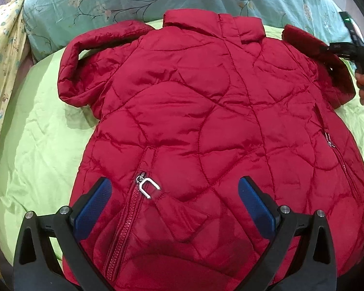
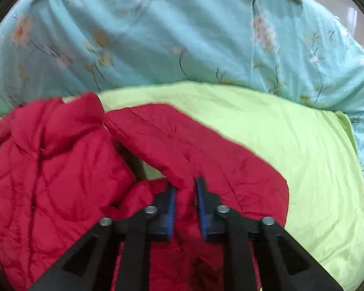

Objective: Fold large clothes

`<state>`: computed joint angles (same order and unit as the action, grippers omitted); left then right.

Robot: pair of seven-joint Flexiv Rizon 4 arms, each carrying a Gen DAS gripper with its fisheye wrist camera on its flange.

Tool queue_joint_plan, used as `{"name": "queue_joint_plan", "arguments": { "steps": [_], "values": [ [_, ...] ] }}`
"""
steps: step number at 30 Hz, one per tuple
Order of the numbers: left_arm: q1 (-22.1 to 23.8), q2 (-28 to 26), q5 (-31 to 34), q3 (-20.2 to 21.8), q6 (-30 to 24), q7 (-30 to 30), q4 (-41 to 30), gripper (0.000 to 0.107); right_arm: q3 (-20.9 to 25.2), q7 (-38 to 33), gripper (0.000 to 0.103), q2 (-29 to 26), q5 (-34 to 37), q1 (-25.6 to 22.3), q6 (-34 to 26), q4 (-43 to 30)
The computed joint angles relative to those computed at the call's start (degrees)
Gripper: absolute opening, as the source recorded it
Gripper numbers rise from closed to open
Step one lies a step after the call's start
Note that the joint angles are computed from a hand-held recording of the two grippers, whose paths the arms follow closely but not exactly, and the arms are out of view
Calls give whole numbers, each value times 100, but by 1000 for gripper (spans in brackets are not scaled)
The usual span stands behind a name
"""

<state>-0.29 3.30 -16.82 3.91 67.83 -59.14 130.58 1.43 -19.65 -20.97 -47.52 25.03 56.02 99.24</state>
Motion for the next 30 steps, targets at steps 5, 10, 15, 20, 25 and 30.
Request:
{"name": "queue_joint_plan", "arguments": {
  "steps": [5, 10, 15, 20, 25, 30],
  "values": [
    [-26, -23, -307, 26, 210, 236, 72, 103, 119, 355, 13, 190, -278, 162, 749, 218],
    [7, -18, -904, 90, -144, 633, 31, 103, 418, 98, 13, -197, 122, 446, 1778, -46],
    [133, -74, -1989, 189, -895, 1299, -148, 103, 784, -1045, 13, -849, 905, 794, 1583, -795],
    [372, -325, -3016, 186, -1825, 1842, -598, 103, 1011, -1864, 13, -1342, 1641, 982, 1252, -1302],
    [684, -1118, -3385, -43, -2871, 1741, -1544, 103, 774, -2258, 25, -1463, 1946, 1252, 1265, -1359],
    [784, -1872, -3323, -394, -3211, 1275, -2396, 103, 689, -2353, 34, -1414, 2299, 1311, 1543, -1207]
  ]
}}
